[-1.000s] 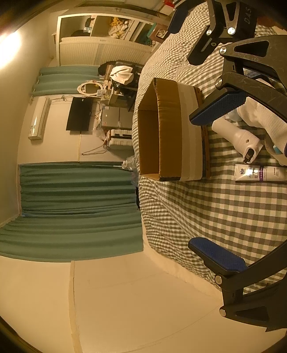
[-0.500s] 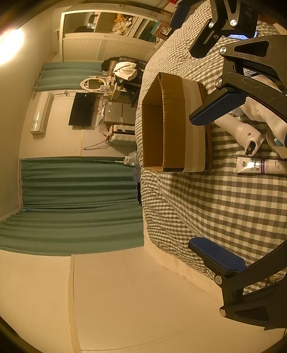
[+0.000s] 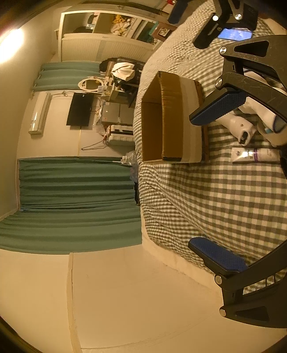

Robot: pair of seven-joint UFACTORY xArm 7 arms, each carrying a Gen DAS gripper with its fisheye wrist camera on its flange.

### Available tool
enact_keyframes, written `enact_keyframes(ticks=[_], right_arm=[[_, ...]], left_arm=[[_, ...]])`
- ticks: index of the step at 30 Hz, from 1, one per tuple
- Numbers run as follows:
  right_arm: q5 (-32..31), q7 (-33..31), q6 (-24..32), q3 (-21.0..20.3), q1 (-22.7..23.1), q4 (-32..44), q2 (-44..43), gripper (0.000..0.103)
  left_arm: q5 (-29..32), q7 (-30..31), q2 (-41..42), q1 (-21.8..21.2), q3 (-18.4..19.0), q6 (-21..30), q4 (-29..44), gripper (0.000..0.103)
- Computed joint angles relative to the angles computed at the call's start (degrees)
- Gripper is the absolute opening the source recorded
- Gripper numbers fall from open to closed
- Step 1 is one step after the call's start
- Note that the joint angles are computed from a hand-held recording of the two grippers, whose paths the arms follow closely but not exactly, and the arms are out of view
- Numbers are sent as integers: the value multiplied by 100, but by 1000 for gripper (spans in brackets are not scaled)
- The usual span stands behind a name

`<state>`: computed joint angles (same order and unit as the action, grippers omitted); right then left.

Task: Organize objects
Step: 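Grasp the white sock with the right tool while the left tool grasps the black cup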

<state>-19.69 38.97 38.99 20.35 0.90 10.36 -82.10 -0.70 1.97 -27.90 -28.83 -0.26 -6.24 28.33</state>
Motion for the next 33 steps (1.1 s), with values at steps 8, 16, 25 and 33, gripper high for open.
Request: enact_keyframes(ticks=[8,16,25,33], right_arm=[[206,-78,494,48,511,-46,-111,103],[374,-36,442,-65,777,-125,279,103],[594,-132,-50,-122,1222,-37,1253,99],[830,-273,-343,-448,1328,-125,2009,91]], left_arm=[[240,235,-266,605,-269,357,-499,103],[-338,1178,-393,-458,902,1345,-798,103],[-915,2140,-218,-768,888,1663,-846,103],[-1893,3007,287,-1274,1056,1733,-788,103]])
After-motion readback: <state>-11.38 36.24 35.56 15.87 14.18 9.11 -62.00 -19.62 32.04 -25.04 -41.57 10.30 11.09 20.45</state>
